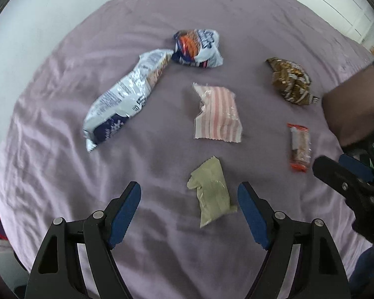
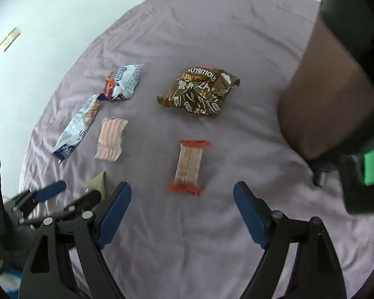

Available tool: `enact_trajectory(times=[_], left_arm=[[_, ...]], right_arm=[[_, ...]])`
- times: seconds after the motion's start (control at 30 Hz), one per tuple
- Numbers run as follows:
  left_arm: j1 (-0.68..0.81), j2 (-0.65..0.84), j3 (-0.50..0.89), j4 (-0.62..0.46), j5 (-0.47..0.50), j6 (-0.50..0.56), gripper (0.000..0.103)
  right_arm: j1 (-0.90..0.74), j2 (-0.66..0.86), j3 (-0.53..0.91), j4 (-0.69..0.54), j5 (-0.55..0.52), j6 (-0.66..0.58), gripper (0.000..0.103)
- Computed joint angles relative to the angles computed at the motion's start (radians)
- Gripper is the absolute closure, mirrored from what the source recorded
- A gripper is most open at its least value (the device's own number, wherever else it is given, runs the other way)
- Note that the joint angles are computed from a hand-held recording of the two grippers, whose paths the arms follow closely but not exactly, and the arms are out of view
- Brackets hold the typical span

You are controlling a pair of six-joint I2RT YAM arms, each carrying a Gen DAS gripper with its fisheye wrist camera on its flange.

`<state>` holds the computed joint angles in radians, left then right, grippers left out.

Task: Organize snacks
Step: 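Grasp the pale green wrapped pastry with the left tool while the right tool grasps the orange-ended bar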

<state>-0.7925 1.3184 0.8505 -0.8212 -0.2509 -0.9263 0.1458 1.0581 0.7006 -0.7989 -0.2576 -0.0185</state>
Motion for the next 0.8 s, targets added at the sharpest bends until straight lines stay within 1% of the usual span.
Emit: enact_trajectory(times=[0.07, 0.13, 0.17, 0.2, 0.23, 0.33, 0.4, 0.5, 0.67, 0.8], left_arm=[[0.026, 0.026, -0.007, 0.033, 0.027, -0.003, 0.028], [0.047, 0.053, -0.013, 0.065, 0.057, -0.002, 0.029], [0.052, 0.067, -0.013, 0.074, 0.068, -0.001, 0.029], [0.052, 0.076, -0.011, 0.077, 0.07, -0.002, 0.029], [0.051, 0.083, -0.012, 0.082, 0.071, -0.005, 0.029], [0.06, 0.1, -0.014, 0.096, 0.083, -0.016, 0.03], [0.069, 0.112, -0.018, 0.115, 0.097, -0.024, 0.033], [0.064, 0.121, -0.039, 0.151, 0.102, -0.033, 0.04], [0.093, 0.109, -0.07, 0.201, 0.143, -0.001, 0.058], [0.156, 0.078, -0.115, 0.242, 0.2, 0.006, 0.064]], right_arm=[[0.004, 0.059, 0.003, 0.04, -0.002, 0.014, 0.005], [0.005, 0.115, 0.009, 0.066, -0.003, 0.015, 0.037], [0.006, 0.138, 0.013, 0.071, -0.002, 0.018, 0.073], [0.005, 0.161, 0.017, 0.078, -0.006, 0.021, 0.1], [0.005, 0.182, 0.018, 0.086, -0.012, 0.026, 0.103], [0.013, 0.208, 0.016, 0.095, -0.023, 0.03, 0.103], [0.018, 0.224, 0.016, 0.103, -0.031, 0.031, 0.103], [0.014, 0.237, 0.007, 0.122, -0.042, 0.04, 0.103], [0.001, 0.23, -0.017, 0.153, -0.063, 0.049, 0.103], [-0.007, 0.237, -0.009, 0.141, -0.063, 0.029, 0.103]])
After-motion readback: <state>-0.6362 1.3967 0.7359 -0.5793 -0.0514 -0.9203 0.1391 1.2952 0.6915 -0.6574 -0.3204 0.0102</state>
